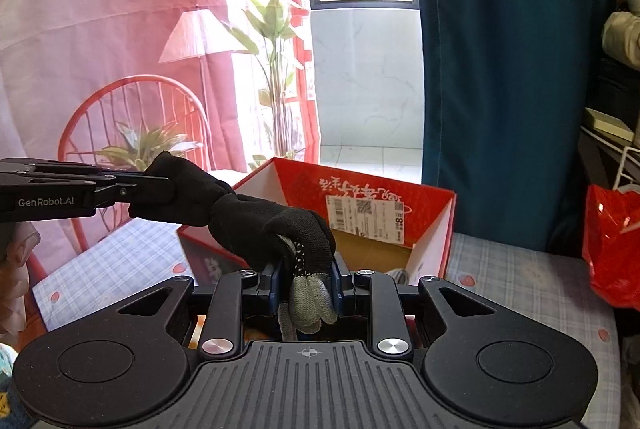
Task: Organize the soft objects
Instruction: 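Carry the black glove into the red box and release it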
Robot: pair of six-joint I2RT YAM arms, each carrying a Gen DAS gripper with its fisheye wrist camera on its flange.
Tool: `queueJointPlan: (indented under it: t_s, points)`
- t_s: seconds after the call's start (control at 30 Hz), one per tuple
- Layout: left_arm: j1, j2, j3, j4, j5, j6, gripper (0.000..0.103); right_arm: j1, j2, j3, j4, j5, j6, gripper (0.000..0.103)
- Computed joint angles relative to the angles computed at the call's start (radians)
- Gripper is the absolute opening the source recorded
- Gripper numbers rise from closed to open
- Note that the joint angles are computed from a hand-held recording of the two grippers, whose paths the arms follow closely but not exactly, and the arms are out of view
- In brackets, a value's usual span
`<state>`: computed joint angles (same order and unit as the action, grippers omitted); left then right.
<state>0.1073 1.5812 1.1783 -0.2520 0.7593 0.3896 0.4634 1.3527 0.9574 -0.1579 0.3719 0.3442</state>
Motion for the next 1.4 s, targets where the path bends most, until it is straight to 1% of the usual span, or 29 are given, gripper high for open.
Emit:
queueJointPlan:
  t_s: [0.3, 0.47, 0.6, 0.73, 0.83, 1.03, 1.17, 1.2, 1.27, 1.3, 1.33, 1.4]
  points:
    - [-0.079, 0.201, 0.216, -0.031, -0.089, -0.036, 0.011, -0.158, 0.173, 0.116, 0.043, -0.156, -0.038, 0.022]
    - [-0.122, 0.323, 0.334, -0.054, -0.158, -0.036, 0.011, -0.219, 0.301, 0.203, 0.048, -0.198, -0.055, 0.022]
    - [-0.146, 0.446, 0.485, -0.129, -0.2, -0.047, 0.011, -0.25, 0.412, 0.304, 0.008, -0.221, -0.083, 0.022]
    - [-0.164, 0.548, 0.606, -0.182, -0.248, -0.041, 0.011, -0.271, 0.506, 0.402, -0.036, -0.238, -0.101, 0.022]
    - [-0.171, 0.626, 0.708, -0.237, -0.269, -0.037, 0.011, -0.285, 0.582, 0.491, -0.088, -0.25, -0.111, 0.022]
    - [-0.18, 0.705, 0.805, -0.28, -0.304, -0.038, 0.012, -0.299, 0.698, 0.64, -0.172, -0.254, -0.135, 0.023]
    - [-0.181, 0.725, 0.814, -0.289, -0.322, -0.03, 0.013, -0.299, 0.75, 0.707, -0.224, -0.247, -0.134, 0.028]
    - [-0.181, 0.727, 0.812, -0.291, -0.323, -0.028, 0.014, -0.296, 0.759, 0.718, -0.237, -0.237, -0.133, 0.029]
    - [-0.182, 0.725, 0.799, -0.294, -0.325, -0.014, 0.022, -0.293, 0.772, 0.733, -0.257, -0.224, -0.127, 0.03]
    - [-0.182, 0.723, 0.79, -0.287, -0.324, -0.009, 0.03, -0.293, 0.772, 0.729, -0.255, -0.223, -0.121, 0.03]
    - [-0.182, 0.716, 0.775, -0.276, -0.325, -0.008, 0.035, -0.293, 0.768, 0.723, -0.255, -0.221, -0.114, 0.03]
    - [-0.18, 0.698, 0.749, -0.26, -0.323, -0.01, 0.038, -0.292, 0.752, 0.704, -0.249, -0.214, -0.104, 0.031]
